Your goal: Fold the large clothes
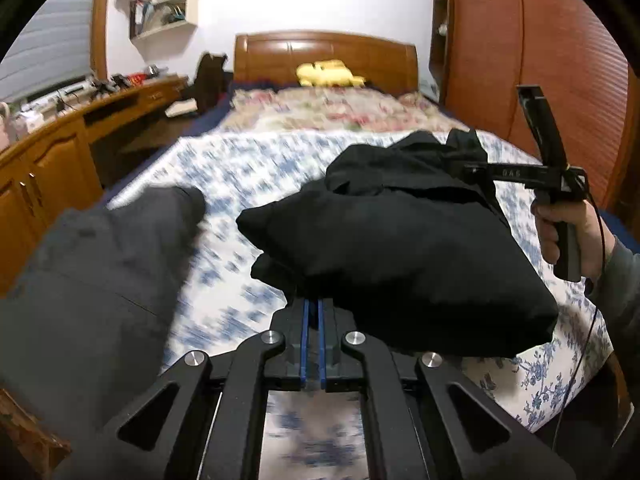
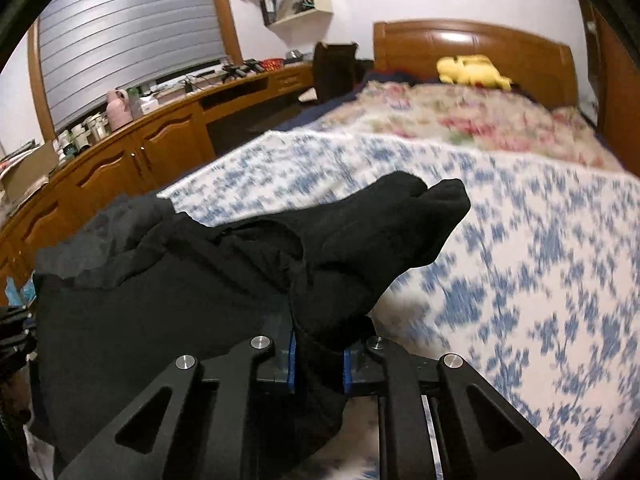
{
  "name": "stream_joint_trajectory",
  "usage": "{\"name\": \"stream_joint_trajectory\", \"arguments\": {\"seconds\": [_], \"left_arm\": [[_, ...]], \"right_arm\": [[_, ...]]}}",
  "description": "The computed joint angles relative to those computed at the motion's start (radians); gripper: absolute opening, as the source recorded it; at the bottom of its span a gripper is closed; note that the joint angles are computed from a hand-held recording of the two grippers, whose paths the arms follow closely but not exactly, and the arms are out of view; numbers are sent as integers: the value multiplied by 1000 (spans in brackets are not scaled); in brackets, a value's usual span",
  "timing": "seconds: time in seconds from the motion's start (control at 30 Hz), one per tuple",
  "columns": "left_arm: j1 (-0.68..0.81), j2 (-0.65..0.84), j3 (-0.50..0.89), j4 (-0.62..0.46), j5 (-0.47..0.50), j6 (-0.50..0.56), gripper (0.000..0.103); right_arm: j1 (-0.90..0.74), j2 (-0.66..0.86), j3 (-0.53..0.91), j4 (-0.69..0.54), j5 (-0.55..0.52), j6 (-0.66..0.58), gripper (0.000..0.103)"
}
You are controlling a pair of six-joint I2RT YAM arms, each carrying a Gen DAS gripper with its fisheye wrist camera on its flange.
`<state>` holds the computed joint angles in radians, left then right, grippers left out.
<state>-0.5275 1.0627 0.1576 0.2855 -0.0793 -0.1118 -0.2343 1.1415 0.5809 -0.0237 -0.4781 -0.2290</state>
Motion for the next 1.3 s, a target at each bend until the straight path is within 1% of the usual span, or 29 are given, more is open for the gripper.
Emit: {"name": "stream_joint_trajectory", "arguments": {"seconds": [0.07,0.13,0.17,0.2,0.23,0.27,0.33,0.4,0.47,0.5,0.57,0.63,0.7,0.73,0.77,0.83,0.87,0.93,1.0,1.07,1.1,1.13,1.17,1.2,1.23,1.3], "left_arm": [[133,-171,-1,-129,78,79,4],[280,-291,8,-232,163,156,4],[390,-345,22,-292,233,208,4],[507,-375,37,-333,309,261,4],[591,-387,48,-355,360,299,4],[715,-387,70,-380,435,356,4],[915,-343,108,-385,550,444,4],[1103,-263,154,-374,649,528,4],[1225,-154,195,-338,697,585,4],[1264,-96,217,-326,703,616,4],[1329,63,274,-284,697,660,4],[1353,199,318,-261,669,680,4],[1354,312,344,-239,630,693,5],[1370,333,341,-223,635,702,6],[1396,352,330,-201,652,717,8],[1438,356,323,-203,701,728,19],[1456,352,319,-202,724,724,22],[1498,319,313,-236,768,743,35],[1522,272,312,-287,797,757,36],[1536,227,315,-344,813,771,40],[1536,203,314,-361,827,762,46],[1558,169,309,-397,863,774,56],[1575,133,302,-428,890,784,61],[1583,90,294,-455,911,781,70],[1592,42,288,-489,933,779,75],[1603,-29,286,-553,969,785,78]], "right_arm": [[96,-37,28,-30,68,40,15],[236,-43,69,-41,175,84,15],[306,-36,90,-38,226,106,15],[377,-18,120,-38,276,125,15],[457,10,157,-36,333,144,15],[520,45,194,-33,377,155,15],[645,142,296,-27,456,174,15],[742,246,406,-26,507,193,15],[817,359,524,-36,531,214,16],[844,419,582,-43,533,225,17],[882,558,726,-109,537,238,20],[911,706,873,-212,544,262,24],[927,816,971,-287,539,266,28],[940,854,991,-300,563,258,30],[951,871,988,-289,599,243,38],[954,884,984,-273,633,231,49],[953,886,988,-278,633,243,52],[953,859,960,-271,628,247,55],[966,823,918,-248,651,235,57],[976,737,820,-204,645,236,58],[978,674,744,-168,641,236,59],[1012,615,660,-126,667,253,60],[1024,561,598,-96,674,257,62],[1034,517,539,-67,678,262,65],[1044,468,492,-55,679,268,66],[1061,379,412,-39,699,274,69]]}}
